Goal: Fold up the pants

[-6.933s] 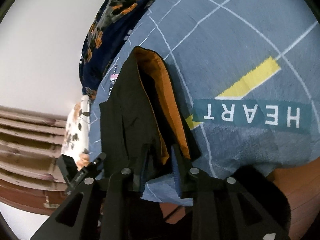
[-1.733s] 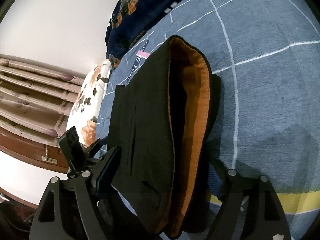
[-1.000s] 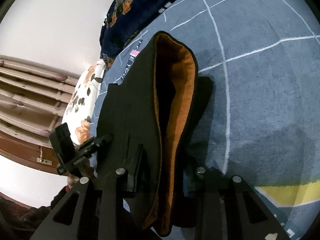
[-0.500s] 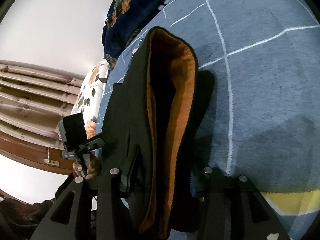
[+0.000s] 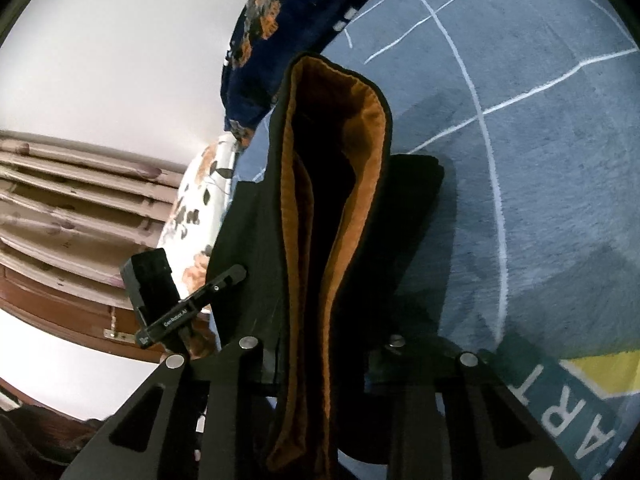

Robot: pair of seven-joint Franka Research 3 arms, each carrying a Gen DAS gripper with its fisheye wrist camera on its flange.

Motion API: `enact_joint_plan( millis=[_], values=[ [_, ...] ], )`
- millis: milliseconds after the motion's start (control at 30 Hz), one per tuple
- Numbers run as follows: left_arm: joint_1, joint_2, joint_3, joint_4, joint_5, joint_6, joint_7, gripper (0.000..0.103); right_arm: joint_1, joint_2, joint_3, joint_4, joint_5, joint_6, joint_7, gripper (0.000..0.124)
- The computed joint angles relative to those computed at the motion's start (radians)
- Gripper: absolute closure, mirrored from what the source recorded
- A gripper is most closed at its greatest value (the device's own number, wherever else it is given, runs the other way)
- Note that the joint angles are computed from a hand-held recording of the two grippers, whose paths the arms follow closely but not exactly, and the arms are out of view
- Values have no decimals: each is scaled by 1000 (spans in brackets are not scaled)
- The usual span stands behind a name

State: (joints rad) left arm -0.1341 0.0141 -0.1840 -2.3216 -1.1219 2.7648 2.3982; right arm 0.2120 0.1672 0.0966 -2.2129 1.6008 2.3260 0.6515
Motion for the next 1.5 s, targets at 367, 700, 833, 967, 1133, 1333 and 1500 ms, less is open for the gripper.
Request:
enact_joint_plan(
  millis=[367,700,833,967,1133,1333,1500],
  values=[
    [20,13,16,69,70,33,-41,87,-5,75,16,123,73,-25,-15,98],
    [104,168,-18,271,262,83,-170,87,-38,275,62,426,-8,-2,67,98],
    [143,252,-41,365,336,95,-224,87,-59,385,94,582,-67,12,119,98],
    [172,346,-61,463,414,104,-285,87,-74,488,120,731,-149,31,190,98],
    [181,444,-68,544,540,119,-374,87,-89,610,147,890,-250,51,281,98],
    [196,499,-84,556,657,173,-462,85,-105,697,188,980,-348,88,357,99],
    [168,506,-54,533,766,235,-549,79,-100,695,206,969,-440,159,375,99]
  ],
)
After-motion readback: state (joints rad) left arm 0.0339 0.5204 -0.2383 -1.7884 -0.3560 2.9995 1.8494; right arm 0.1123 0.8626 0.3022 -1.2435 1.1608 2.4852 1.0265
